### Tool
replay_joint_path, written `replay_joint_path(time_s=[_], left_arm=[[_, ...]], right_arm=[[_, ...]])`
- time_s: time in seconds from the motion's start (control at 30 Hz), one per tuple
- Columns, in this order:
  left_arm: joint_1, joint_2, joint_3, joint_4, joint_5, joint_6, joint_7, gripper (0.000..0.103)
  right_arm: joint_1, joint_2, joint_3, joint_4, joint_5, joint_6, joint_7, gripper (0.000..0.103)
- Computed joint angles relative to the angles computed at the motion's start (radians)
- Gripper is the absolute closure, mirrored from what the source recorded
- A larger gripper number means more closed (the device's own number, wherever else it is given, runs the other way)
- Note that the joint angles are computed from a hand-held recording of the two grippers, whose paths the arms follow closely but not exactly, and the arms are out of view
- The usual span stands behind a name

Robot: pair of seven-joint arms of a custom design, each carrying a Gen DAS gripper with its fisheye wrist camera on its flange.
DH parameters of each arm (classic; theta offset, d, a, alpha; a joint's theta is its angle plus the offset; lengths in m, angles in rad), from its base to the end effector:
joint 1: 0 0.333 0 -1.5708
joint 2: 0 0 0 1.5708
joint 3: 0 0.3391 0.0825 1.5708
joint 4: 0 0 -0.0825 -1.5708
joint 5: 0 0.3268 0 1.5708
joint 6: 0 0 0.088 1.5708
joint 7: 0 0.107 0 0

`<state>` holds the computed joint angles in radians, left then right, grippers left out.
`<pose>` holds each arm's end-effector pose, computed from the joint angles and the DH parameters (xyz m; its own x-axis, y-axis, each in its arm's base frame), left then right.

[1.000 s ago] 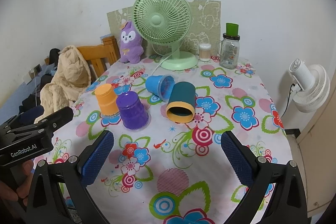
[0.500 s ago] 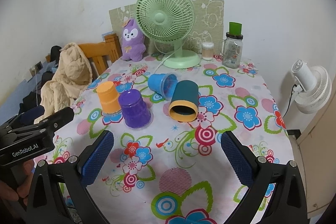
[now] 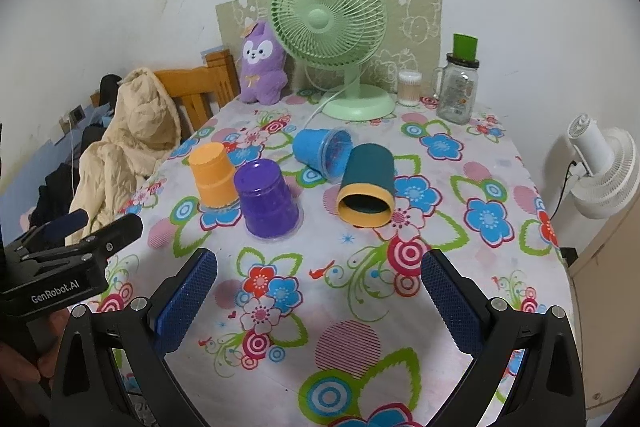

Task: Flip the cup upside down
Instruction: 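Close the right gripper around the purple cup's body, then lift the purple cup with the right gripper and rotate it upright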

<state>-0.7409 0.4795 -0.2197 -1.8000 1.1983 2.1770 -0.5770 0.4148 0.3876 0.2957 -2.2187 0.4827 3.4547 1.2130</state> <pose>0.3995 -0.4802 0.3511 0.3815 -0.9186 0.1033 -0.5923 -0.3287 -0.7356 0.4758 0.3168 0.3677 0.4885 -0.8680 -0.0897 -0.6269 -0.2776 -0.7280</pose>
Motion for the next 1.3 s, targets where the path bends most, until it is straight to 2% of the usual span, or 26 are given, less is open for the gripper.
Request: replay_joint_path(time_s=[0.2, 0.37, 0.47, 0.7, 0.87, 0.9, 1.07, 1.1, 1.23, 1.3], left_arm=[[0.032, -0.004, 0.005, -0.048, -0.009, 0.053, -0.029, 0.000], [0.061, 0.004, 0.012, -0.065, -0.008, 0.084, -0.017, 0.000], [0.085, 0.019, 0.019, -0.062, -0.015, 0.119, 0.002, 0.000], [0.113, 0.040, 0.038, -0.068, -0.028, 0.171, 0.024, 0.000], [0.124, 0.040, 0.046, -0.086, -0.033, 0.195, 0.014, 0.000], [0.126, 0.039, 0.047, -0.090, -0.032, 0.199, 0.010, 0.000], [0.129, 0.035, 0.048, -0.098, -0.031, 0.206, 0.004, 0.000], [0.129, 0.035, 0.048, -0.097, -0.031, 0.208, 0.005, 0.000], [0.122, 0.032, 0.044, -0.095, -0.032, 0.200, 0.011, 0.000], [0.118, 0.028, 0.042, -0.097, -0.031, 0.198, 0.009, 0.000]], right_arm=[[0.073, 0.058, -0.065, 0.115, 0.016, -0.087, -0.048, 0.000], [0.216, 0.132, -0.219, 0.265, 0.042, -0.206, -0.069, 0.000], [0.221, 0.179, -0.222, 0.342, 0.033, -0.244, -0.077, 0.000], [0.312, 0.306, -0.359, 0.562, -0.055, -0.414, 0.031, 0.000], [0.304, 0.381, -0.362, 0.697, -0.146, -0.518, 0.081, 0.001], [0.298, 0.394, -0.357, 0.723, -0.159, -0.542, 0.088, 0.005], [0.229, 0.445, -0.276, 0.827, -0.173, -0.660, 0.080, 0.034], [0.222, 0.450, -0.268, 0.836, -0.172, -0.667, 0.078, 0.044], [0.227, 0.428, -0.268, 0.796, -0.175, -0.617, 0.080, 0.045], [0.208, 0.390, -0.229, 0.726, -0.152, -0.540, 0.036, 0.045]])
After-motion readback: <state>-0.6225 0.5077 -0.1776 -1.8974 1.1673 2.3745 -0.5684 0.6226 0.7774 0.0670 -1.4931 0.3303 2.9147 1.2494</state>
